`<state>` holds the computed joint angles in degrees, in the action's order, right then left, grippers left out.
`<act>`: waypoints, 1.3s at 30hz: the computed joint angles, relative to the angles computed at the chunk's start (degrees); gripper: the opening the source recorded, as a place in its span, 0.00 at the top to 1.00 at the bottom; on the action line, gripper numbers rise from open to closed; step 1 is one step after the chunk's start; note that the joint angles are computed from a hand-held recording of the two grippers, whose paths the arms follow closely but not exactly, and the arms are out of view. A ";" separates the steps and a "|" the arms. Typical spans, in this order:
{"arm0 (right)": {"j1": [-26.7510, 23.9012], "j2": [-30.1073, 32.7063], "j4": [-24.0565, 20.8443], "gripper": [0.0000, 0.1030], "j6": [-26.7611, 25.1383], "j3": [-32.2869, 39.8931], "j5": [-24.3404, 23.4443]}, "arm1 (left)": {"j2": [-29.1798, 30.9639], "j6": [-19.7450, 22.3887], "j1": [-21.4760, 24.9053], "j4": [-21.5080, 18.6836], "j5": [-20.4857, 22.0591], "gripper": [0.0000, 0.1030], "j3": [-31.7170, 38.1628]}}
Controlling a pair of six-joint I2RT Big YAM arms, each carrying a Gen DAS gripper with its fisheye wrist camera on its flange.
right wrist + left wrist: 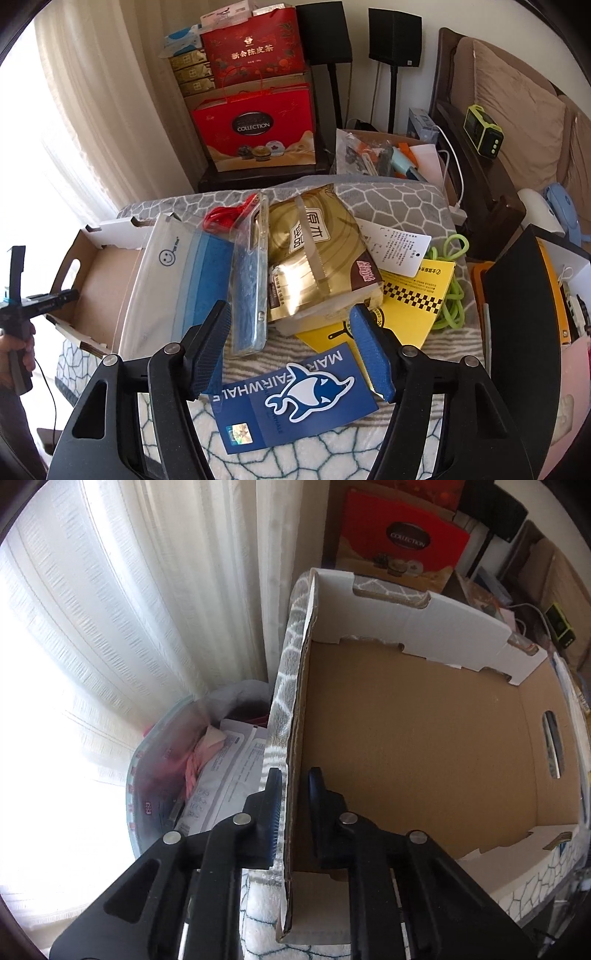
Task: Organize objects
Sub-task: 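Grip the box wall with the left tool while the right tool approaches the clear phone case, then grasp the clear phone case with the right tool and lift it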
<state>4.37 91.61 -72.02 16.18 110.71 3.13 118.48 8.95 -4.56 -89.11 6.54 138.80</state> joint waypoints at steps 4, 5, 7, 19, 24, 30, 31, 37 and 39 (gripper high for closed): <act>-0.39 0.51 -0.51 0.34 0.15 0.57 -0.45 | -1.30 2.91 -0.36 0.99 -1.05 0.96 -1.85; -0.42 0.63 -0.60 0.36 0.08 0.66 -0.60 | -1.89 3.76 -0.47 1.63 -1.12 0.96 -2.83; -0.23 1.11 -1.03 0.46 -0.25 1.04 -1.13 | -2.36 5.39 -0.38 2.01 -0.80 0.96 -3.49; -0.57 5.01 -3.73 0.68 0.52 2.42 -6.50 | -2.30 10.01 -0.80 2.16 0.98 0.96 -2.34; -0.60 5.74 -4.36 0.71 0.67 2.44 -7.47 | -1.41 8.24 -0.46 1.55 2.86 0.96 -1.56; 0.14 6.09 -5.24 0.89 0.09 2.56 -6.58 | -1.11 6.68 -0.45 2.16 3.25 0.96 -1.65; 0.20 5.78 -4.95 0.90 0.35 2.33 -6.41 | -1.15 6.44 -0.47 2.25 3.30 0.96 -1.78; 1.12 2.71 -1.89 0.92 1.12 1.63 -3.69 | -1.52 6.61 -0.11 2.64 3.42 0.96 -2.57; 1.43 2.36 -1.12 0.92 0.86 2.32 -1.72 | -1.55 6.47 -0.13 2.62 3.45 0.96 -2.57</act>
<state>5.80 93.97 -73.14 17.03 113.03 1.41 116.92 15.42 -4.69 -86.49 9.99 136.22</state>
